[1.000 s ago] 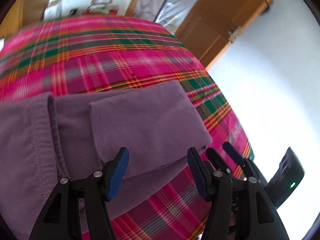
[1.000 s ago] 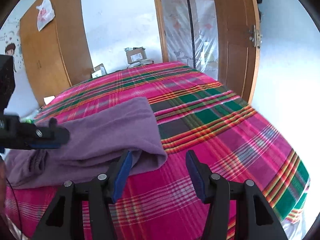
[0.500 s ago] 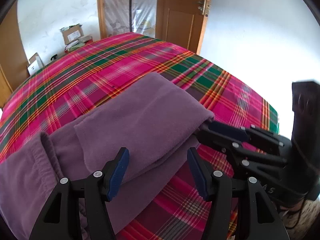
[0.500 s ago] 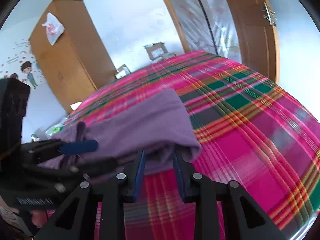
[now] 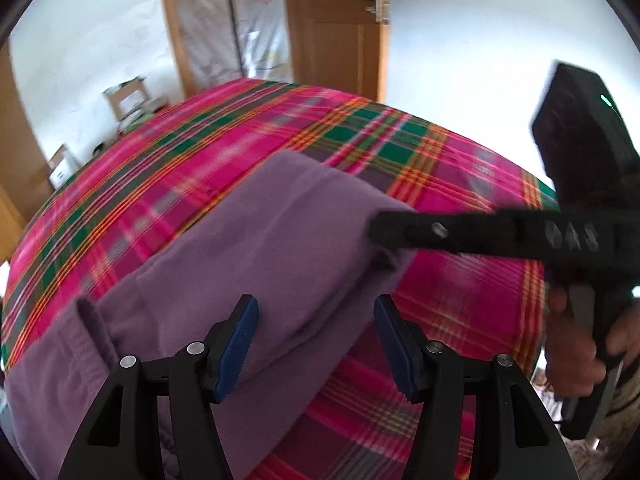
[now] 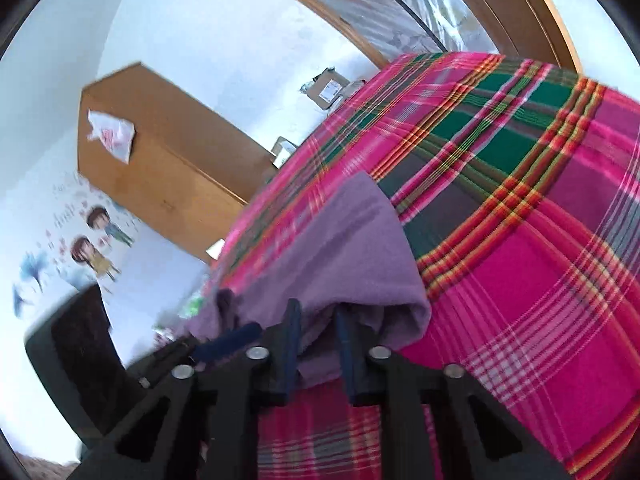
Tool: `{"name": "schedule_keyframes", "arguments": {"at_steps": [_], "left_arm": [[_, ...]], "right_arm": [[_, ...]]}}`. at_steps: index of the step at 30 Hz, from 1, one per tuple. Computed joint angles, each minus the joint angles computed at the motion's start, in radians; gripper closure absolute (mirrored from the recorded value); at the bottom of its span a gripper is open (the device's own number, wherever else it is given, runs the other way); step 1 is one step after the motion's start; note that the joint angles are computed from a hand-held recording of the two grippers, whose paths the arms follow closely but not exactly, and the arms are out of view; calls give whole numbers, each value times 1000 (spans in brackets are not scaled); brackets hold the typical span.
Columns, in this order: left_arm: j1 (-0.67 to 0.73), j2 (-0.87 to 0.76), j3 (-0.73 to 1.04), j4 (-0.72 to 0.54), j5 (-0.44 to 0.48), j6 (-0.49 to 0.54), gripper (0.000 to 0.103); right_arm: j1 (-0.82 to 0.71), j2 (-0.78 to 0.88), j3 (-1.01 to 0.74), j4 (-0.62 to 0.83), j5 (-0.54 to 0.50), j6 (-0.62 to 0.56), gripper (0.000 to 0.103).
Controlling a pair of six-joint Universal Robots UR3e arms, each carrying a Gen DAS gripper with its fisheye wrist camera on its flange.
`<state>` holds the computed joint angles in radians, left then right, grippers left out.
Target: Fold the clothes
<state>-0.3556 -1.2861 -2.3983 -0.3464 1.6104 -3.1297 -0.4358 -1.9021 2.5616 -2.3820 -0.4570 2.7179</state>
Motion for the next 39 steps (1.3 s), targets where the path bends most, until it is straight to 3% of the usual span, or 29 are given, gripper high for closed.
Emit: {"name": "schedule_keyframes", "arguments": {"at_steps": [3,8,14,16,18,22,27,29,32,39], "left_arm": [[4,-23,15,7,2,-13,41],[-25,-83,54,20,93,-63,41],[-30,-145,82,32,109,-80,41],[-10,-137,80,40,87,-83,48],[23,-121,72,35,51,-94,63],[92,-70,52,22,-36,-106,71],[128,-48,44,18,-88,-124,71],[136,-44,46,15,-99,-129,71],[155,-24,42,12,-120,-138,71],[177,-6,39,18,-140,-148,71]], "right_arm": [[-7,47,-30,28,34,14,94],[-31,46,-37,117,62,-40,94],[-44,51,-41,155,74,-59,94],[-47,45,-38,157,69,-62,94],[-48,36,-33,142,55,-62,94],[-61,-62,4,133,-12,-80,94],[54,-200,84,-185,-228,41,91],[150,-177,104,-374,-330,92,90],[320,-36,72,-623,-498,177,79],[581,220,-75,-805,-828,283,77]]}}
